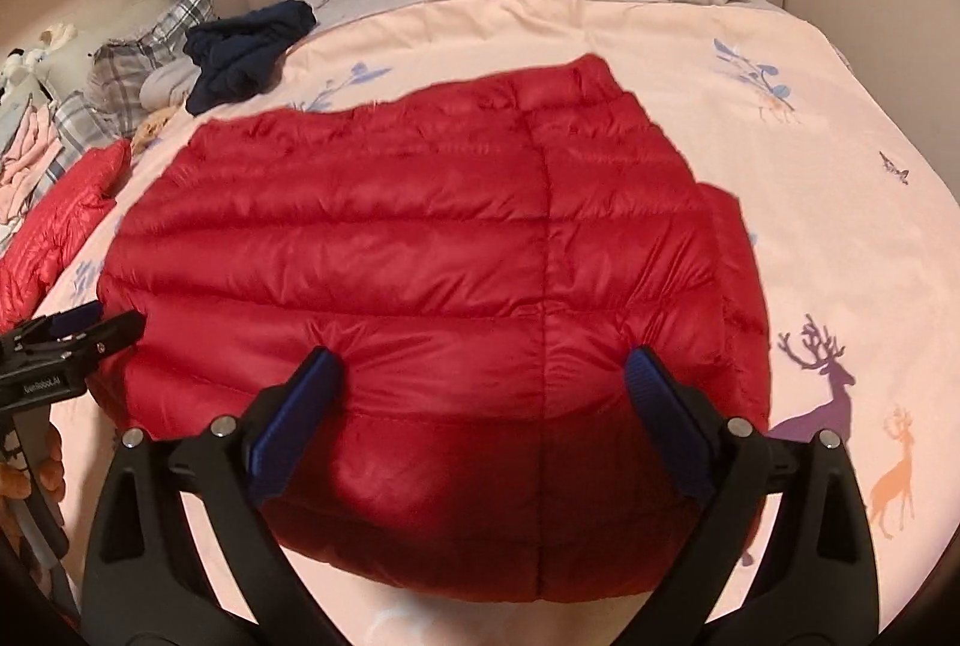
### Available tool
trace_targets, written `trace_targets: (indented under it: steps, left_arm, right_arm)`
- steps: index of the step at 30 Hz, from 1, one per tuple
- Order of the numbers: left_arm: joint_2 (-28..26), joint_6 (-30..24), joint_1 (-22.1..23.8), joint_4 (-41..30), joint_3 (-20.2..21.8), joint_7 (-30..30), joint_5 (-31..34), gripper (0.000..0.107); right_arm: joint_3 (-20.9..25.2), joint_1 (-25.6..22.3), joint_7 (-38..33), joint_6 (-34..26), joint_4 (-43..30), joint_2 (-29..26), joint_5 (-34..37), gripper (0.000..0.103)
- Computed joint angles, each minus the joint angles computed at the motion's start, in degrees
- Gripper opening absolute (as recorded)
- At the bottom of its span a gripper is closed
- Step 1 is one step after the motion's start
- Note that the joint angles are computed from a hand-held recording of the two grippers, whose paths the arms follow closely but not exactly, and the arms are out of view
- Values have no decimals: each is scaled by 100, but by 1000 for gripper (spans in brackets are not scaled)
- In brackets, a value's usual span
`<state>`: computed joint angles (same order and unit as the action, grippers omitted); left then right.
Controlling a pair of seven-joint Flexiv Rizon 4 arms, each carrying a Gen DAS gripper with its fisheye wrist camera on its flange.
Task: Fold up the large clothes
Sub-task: 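Press and smooth the folded jacket flat with both grippers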
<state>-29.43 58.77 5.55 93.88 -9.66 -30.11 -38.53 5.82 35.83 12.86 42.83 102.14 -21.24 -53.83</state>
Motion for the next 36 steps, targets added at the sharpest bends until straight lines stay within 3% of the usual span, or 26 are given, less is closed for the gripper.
trace_targets:
  steps: [9,36]
  left_arm:
    - [214,50,63,166,9,66,-111,102]
    - [187,142,118,153,136,-66,40,102]
  right_arm:
    - [-3,-91,494,425,299,284,-197,100]
    - [264,-90,446,-174,400,467,15,100]
